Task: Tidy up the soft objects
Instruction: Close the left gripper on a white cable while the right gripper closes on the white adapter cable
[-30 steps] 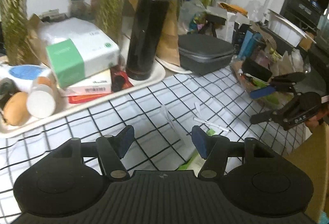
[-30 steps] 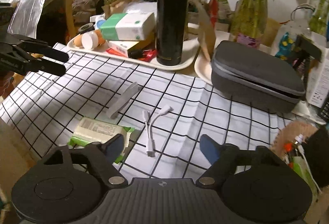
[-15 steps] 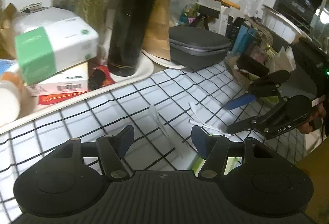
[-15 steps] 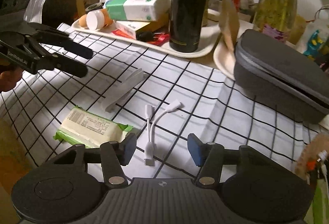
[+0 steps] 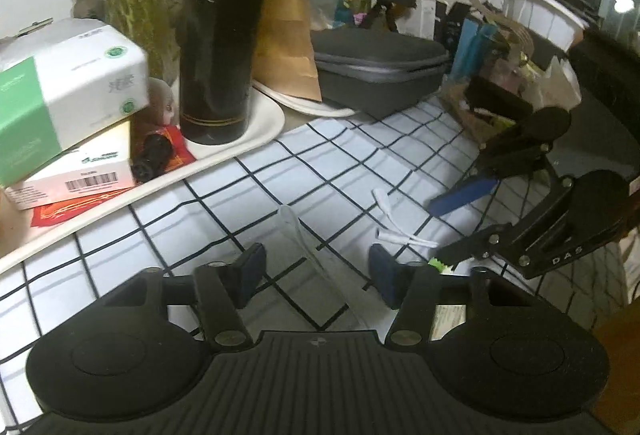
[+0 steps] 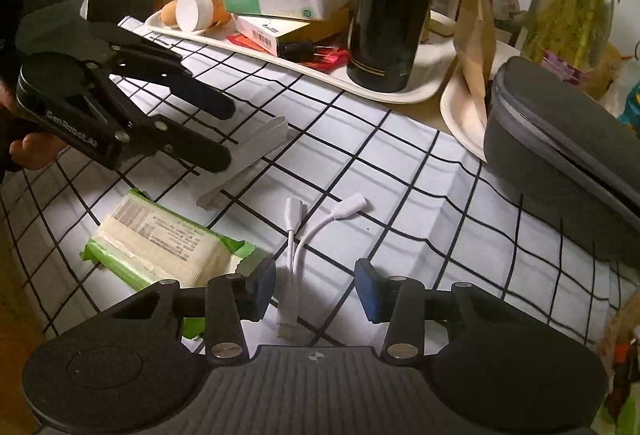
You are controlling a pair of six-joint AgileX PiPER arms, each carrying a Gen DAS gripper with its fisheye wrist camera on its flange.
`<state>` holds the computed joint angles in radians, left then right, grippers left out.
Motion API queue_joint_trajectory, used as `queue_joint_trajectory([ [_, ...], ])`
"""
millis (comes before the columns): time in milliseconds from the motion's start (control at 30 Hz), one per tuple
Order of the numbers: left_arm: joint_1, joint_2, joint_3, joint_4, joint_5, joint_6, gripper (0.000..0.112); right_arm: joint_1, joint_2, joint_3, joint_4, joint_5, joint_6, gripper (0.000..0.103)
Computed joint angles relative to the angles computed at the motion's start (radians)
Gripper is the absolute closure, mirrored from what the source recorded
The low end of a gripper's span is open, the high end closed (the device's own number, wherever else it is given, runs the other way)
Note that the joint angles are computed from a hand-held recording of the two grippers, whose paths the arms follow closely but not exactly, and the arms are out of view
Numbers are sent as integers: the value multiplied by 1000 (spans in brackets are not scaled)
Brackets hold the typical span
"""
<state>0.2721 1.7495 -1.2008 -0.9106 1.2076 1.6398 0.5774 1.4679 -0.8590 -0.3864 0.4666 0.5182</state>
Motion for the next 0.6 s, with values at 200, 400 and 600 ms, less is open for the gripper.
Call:
queue_joint_trajectory([
  [200,-8,-40,74,-9,-64,115,81,3,17,-18,-6,4,-2,58],
  [400,-1,-38,67,7,-39,142,105,5,20,-42,36,44,-64,65],
  [600,2,-33,58,17,-21,150,109,3,22,-59,97,69,-103,82],
])
